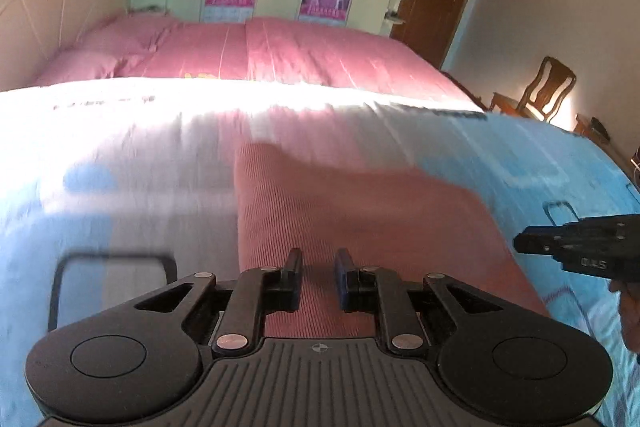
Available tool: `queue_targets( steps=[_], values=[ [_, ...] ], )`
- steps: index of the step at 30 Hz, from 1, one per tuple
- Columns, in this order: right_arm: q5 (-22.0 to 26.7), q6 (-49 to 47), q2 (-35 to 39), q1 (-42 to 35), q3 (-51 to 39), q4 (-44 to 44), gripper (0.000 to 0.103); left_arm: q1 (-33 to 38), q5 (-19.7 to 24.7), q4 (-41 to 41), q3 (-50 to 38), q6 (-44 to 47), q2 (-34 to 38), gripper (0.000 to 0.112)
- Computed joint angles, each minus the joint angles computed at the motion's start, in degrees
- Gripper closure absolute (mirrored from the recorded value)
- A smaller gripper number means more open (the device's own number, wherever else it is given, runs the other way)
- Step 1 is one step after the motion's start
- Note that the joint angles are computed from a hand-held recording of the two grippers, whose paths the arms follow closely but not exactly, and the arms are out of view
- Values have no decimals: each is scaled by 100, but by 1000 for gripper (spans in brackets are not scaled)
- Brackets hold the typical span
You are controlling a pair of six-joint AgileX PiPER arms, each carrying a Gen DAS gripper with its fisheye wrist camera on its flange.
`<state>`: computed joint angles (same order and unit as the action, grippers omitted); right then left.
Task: Fold small clothes
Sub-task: 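Pinch the folded edge with the left tool to straighten it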
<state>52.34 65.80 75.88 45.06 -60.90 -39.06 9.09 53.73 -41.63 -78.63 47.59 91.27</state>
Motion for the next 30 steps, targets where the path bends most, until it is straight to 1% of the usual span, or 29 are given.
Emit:
queue_targets(
  steps=[2, 3, 5, 6, 7, 8, 9, 10, 11, 12, 14, 15, 17, 18, 19, 20, 21, 24, 26, 27, 28, 29, 30],
  values=[
    [-217, 120, 120, -123, -96, -213, 81, -182, -72, 53, -414, -192, 403, 96],
    [-344, 95, 225, -245, -163, -214, 81, -284, -204, 115, -547, -291, 559, 96],
    [-715, -155, 429, -581, -217, -8, 83, -409, -349, 248, -661, -429, 768, 96],
    [-752, -519, 649, -831, -345, 302, 83, -520, -331, 526, -725, -616, 912, 96],
    [-675, -800, 878, -1001, -424, 615, 76, -561, -266, 575, -682, -714, 991, 97],
    [-828, -851, 915, -1140, -324, 783, 76, -625, -355, 567, -646, -762, 990, 96],
    [-1069, -674, 863, -1203, -156, 725, 76, -720, -418, 747, -655, -847, 943, 96],
    [-1123, -644, 801, -1248, -97, 769, 75, -775, -465, 815, -644, -901, 883, 96],
    [-1055, -578, 743, -1206, -92, 751, 75, -758, -563, 694, -512, -734, 755, 96],
    [-986, -455, 696, -1132, -72, 647, 75, -712, -721, 421, -296, -337, 585, 96],
    [-896, -99, 500, -880, 77, 274, 77, -656, -899, 57, -92, 166, 424, 96],
    [-828, 112, 448, -720, 68, 48, 77, -648, -891, -4, -164, 173, 503, 96],
    [-938, 275, 480, -695, 27, -201, 79, -722, -966, 94, -425, -65, 745, 96],
    [-945, 260, 552, -736, -31, -214, 80, -801, -980, 386, -621, -437, 954, 96],
    [-803, 48, 736, -827, -198, 2, 79, -810, -765, 645, -931, -807, 1274, 96],
    [-611, -226, 919, -912, -389, 304, 76, -783, -507, 674, -1206, -1091, 1505, 96],
    [-647, -272, 986, -966, -412, 398, 77, -767, -456, 683, -1322, -1253, 1540, 96],
    [-841, 269, 808, -909, -294, -47, 77, -812, -694, 507, -1286, -1101, 1375, 96],
    [-1002, 379, 847, -971, -371, -166, 78, -939, -505, 626, -1654, -1254, 1595, 96],
    [-1144, 227, 914, -1056, -467, -63, 78, -1029, -420, 769, -1902, -1388, 1775, 96],
    [-1282, -75, 1060, -1142, -625, 136, 78, -1121, -239, 968, -2251, -1630, 2019, 96],
    [-1271, -461, 1226, -1223, -818, 380, 79, -1200, -7, 1139, -2611, -1926, 2317, 95],
    [-1032, -806, 1525, -1254, -1115, 591, 79, -1190, 71, 1080, -2743, -2107, 2466, 92]
  ],
)
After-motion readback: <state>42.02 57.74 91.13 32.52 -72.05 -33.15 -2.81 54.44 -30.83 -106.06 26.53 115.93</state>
